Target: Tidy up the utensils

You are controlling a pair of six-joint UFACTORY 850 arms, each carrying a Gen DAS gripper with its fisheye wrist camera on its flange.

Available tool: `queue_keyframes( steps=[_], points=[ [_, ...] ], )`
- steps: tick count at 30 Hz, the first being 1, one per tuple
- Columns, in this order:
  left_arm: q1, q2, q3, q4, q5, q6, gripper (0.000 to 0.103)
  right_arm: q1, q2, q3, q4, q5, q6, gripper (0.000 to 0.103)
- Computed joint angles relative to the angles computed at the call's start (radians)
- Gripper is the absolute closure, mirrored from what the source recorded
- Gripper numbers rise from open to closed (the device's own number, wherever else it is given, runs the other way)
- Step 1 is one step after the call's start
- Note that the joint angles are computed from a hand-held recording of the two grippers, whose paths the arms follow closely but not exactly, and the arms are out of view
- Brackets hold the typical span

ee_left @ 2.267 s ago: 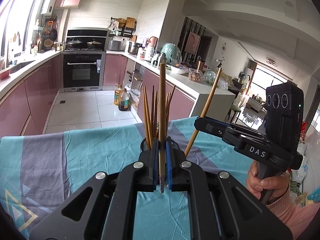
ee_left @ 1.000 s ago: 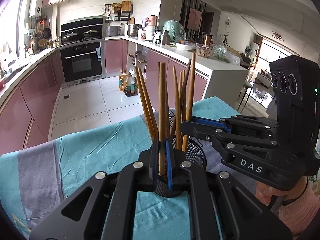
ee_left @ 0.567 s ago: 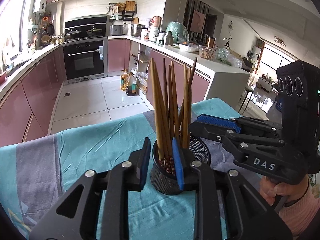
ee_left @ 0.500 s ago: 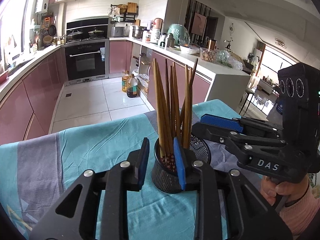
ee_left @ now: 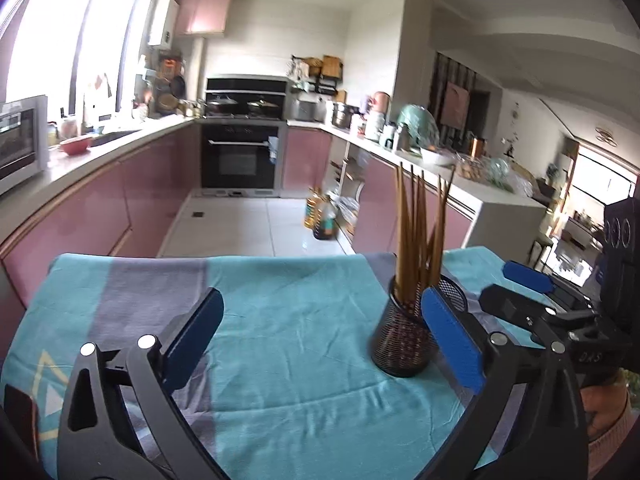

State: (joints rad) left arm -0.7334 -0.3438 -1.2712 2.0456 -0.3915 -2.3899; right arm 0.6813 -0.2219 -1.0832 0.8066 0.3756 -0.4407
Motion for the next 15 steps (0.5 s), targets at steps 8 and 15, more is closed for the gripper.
queue_keyframes(
  steps=[8, 15],
  points=[
    [-0.048, 0.073, 0.112, 0.005, -0.184, -0.027, 0.006, 0.074, -0.004, 0.028, 0.139, 0.162, -0.161, 0.007],
    [-0.077, 0.114, 0.166, -0.013, -0.275, -0.026, 0.006, 0.121, -0.011, 0.037, 0.204, 0.259, -0.238, 0.007]
  ],
)
